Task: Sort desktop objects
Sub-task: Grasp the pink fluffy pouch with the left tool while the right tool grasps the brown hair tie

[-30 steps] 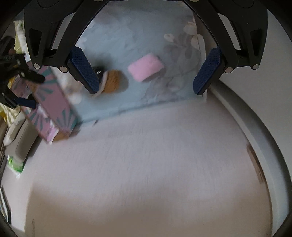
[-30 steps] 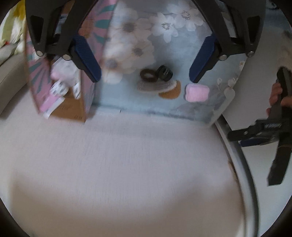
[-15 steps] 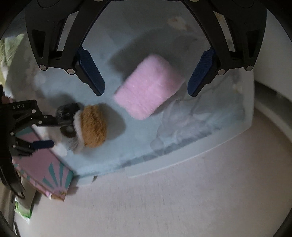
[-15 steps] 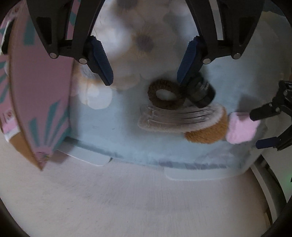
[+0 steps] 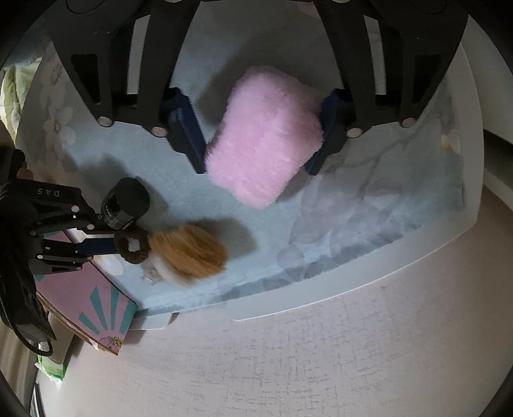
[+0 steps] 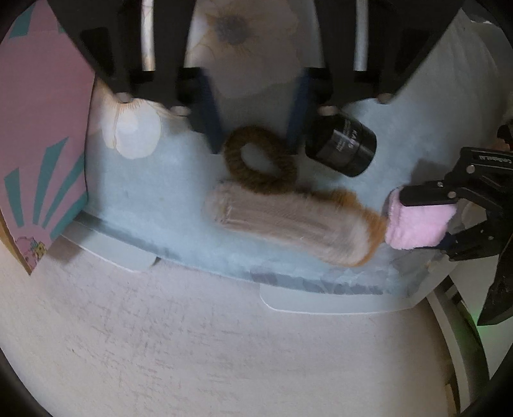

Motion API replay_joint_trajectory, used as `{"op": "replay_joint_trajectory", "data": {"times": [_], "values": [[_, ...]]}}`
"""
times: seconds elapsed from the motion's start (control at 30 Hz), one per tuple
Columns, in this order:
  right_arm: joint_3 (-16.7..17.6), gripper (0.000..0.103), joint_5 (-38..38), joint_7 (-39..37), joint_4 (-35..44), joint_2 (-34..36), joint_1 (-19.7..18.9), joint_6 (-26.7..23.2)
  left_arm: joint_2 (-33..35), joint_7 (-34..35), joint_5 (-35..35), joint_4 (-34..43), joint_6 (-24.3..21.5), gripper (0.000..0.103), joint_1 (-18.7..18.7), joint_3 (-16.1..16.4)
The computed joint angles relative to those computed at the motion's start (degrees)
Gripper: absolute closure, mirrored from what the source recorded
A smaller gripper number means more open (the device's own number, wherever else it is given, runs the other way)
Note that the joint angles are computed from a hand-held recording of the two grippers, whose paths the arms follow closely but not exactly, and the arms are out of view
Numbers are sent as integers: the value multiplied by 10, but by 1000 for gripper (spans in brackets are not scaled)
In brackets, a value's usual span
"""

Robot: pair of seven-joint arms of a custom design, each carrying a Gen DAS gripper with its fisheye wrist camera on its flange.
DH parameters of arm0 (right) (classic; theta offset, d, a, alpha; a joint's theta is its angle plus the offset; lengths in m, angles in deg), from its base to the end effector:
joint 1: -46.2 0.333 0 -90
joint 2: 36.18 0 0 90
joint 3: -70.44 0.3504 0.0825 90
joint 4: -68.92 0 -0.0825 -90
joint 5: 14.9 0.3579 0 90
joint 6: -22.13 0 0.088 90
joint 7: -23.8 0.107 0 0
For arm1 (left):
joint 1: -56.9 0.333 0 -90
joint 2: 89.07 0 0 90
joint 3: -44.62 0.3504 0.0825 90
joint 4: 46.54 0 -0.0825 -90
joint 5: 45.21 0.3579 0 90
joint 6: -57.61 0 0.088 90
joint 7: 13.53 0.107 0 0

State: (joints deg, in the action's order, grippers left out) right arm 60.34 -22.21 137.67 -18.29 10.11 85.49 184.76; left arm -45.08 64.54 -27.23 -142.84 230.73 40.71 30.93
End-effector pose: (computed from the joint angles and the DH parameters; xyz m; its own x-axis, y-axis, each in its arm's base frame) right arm 0.6388 0.4038 0.2835 0.2855 -0.9583 0.0097 -0.8191 -0.2492 -0.5167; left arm 0.6364 -0.3488 0.2757 -0.4966 -0.8646 0.0763 -0.7375 0.3740 -0.5623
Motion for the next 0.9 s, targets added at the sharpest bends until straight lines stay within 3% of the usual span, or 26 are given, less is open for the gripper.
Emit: {"op": "replay_joint_trajectory", "data": {"times": [0.17,0.3,0.57,0.9], "values": [[-3,89,2,4,-2,0,3,11,-4,-15,3,-4,9,57,-9,12],[-2,89,10,7,-7,-1,2,23,-16,-26,4,-17,18,63,-8,15],[-15,89,15,25,-42,-31,20,38,-48,-50,1,-42,27,64,0,11],[-41,89,-8,87,-72,-99,48,34,-130,-93,13,-40,-16,64,-31,28]]}}
